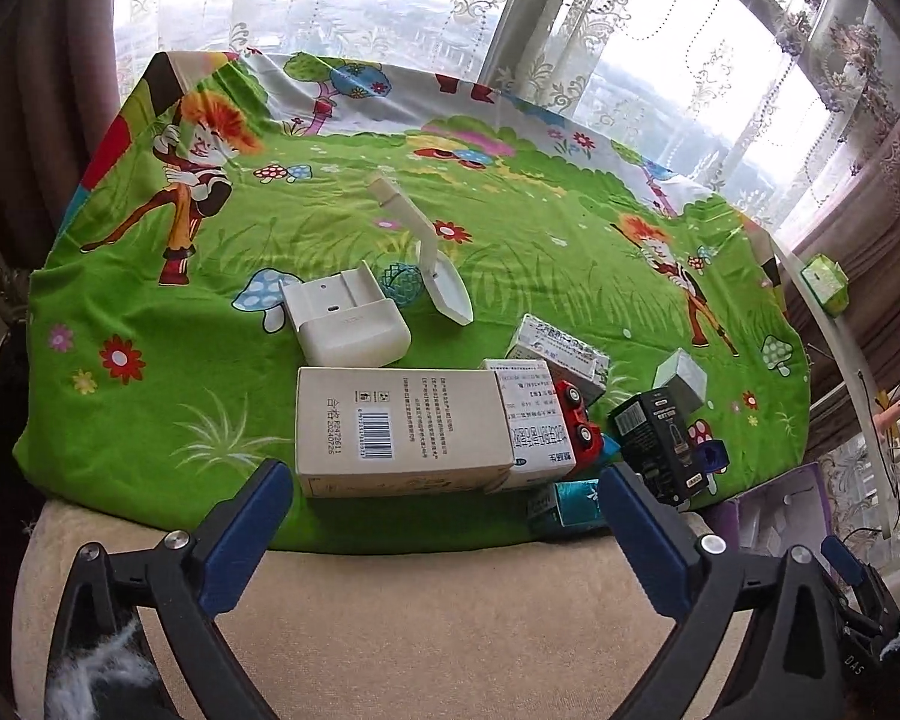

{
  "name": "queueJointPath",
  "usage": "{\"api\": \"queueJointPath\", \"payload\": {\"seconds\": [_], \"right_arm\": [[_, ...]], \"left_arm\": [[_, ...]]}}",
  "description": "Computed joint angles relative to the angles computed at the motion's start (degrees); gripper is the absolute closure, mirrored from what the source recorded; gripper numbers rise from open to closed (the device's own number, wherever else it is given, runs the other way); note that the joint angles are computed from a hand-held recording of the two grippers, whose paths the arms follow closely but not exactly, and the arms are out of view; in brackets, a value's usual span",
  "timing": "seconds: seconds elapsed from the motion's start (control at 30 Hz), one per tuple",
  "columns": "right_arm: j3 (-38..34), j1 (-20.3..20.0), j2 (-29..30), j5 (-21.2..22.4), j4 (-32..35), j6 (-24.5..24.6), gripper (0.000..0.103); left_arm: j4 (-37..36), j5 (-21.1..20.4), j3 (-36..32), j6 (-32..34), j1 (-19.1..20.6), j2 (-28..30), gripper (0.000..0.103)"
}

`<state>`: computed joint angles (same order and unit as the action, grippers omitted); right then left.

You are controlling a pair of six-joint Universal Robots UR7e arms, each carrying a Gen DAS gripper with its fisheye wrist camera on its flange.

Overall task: Organize rigid objects
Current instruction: 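Withdraw both open tools from the purple box toward the bedspread, then grasp the beige barcode box with left tool while right grasps black DORMI box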

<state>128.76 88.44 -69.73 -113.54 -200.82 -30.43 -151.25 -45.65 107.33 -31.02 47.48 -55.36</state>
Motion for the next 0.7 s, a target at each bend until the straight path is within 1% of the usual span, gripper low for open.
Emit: {"api": "queueJointPath", "payload": {"seconds": [0.2, 0.37, 0.5, 0.57, 0.6, 0.7], "right_arm": [[-1.88, 1.22, 1.83, -0.19, 1.56, -0.87, 0.016], [-3.82, 1.76, 3.23, -0.35, 4.04, -1.49, 0.016], [-5.87, 2.29, 4.86, -0.62, 6.19, -2.02, 0.016], [-6.98, 2.69, 5.92, -1.25, 6.84, -2.58, 0.016], [-7.51, 2.88, 6.42, -1.49, 7.17, -2.96, 0.016], [-9.03, 3.45, 7.91, -2.21, 8.03, -4.05, 0.016]], "left_arm": [[6.98, 2.25, -4.31, -1.91, 0.79, 2.61, 0.000], [12.44, 3.50, -6.79, -4.80, 1.66, 3.79, 0.000], [14.81, 2.22, -8.41, -5.15, 2.65, 4.70, 0.000], [15.72, 2.30, -8.93, -5.70, 2.98, 5.12, 0.000], [15.82, 2.45, -8.99, -6.26, 3.18, 5.19, 0.000], [13.56, 0.27, -8.50, -5.28, 4.07, 4.98, 0.000]]}}
